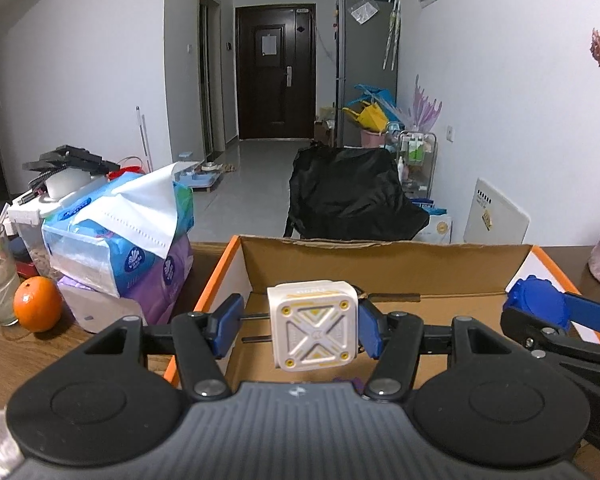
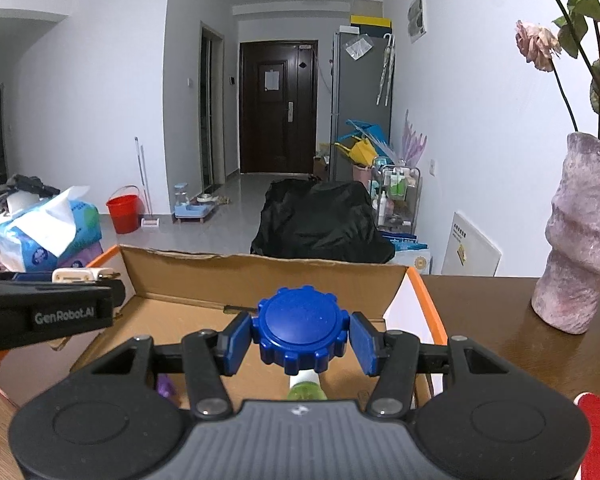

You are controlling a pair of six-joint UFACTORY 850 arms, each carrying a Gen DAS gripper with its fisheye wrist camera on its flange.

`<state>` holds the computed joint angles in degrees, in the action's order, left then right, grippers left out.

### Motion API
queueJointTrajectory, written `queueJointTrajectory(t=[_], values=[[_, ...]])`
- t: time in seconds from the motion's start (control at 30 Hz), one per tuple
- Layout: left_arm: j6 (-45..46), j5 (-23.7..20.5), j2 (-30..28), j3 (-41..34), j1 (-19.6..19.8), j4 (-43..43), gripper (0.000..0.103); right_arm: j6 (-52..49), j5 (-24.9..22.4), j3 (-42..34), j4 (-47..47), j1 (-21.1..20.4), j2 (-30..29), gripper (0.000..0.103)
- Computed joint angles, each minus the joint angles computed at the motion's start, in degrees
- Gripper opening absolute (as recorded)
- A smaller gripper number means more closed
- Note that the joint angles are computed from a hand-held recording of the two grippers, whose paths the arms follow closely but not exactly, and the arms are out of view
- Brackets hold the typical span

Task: Organize rigid objects
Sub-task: 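Open the left gripper over the box while the right gripper releases the blue cap inside, then withdraw both grippers from the box back over the table items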

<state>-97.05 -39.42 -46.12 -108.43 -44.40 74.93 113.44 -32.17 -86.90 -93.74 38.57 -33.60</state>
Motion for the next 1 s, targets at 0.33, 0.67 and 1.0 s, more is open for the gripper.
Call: queueJointTrajectory(t=[0.33, 0.67, 1.0], values=[[-1.2, -2.1, 0.4, 0.7, -0.2, 1.2, 0.094, -4.2, -1.5, -0.3, 4.3, 0.1, -0.3, 0.093], [-3.9, -4.7, 0.9, 1.6, -0.7, 4.5, 0.103, -4.1, -3.5, 0.7, 6.5, -0.3, 0.5, 0.103], [-3.9, -5.3, 1.4, 2.1, -1.5, 5.3, 0.103, -4.1, -4.1, 1.7, 6.0, 0.1, 1.5, 0.103]])
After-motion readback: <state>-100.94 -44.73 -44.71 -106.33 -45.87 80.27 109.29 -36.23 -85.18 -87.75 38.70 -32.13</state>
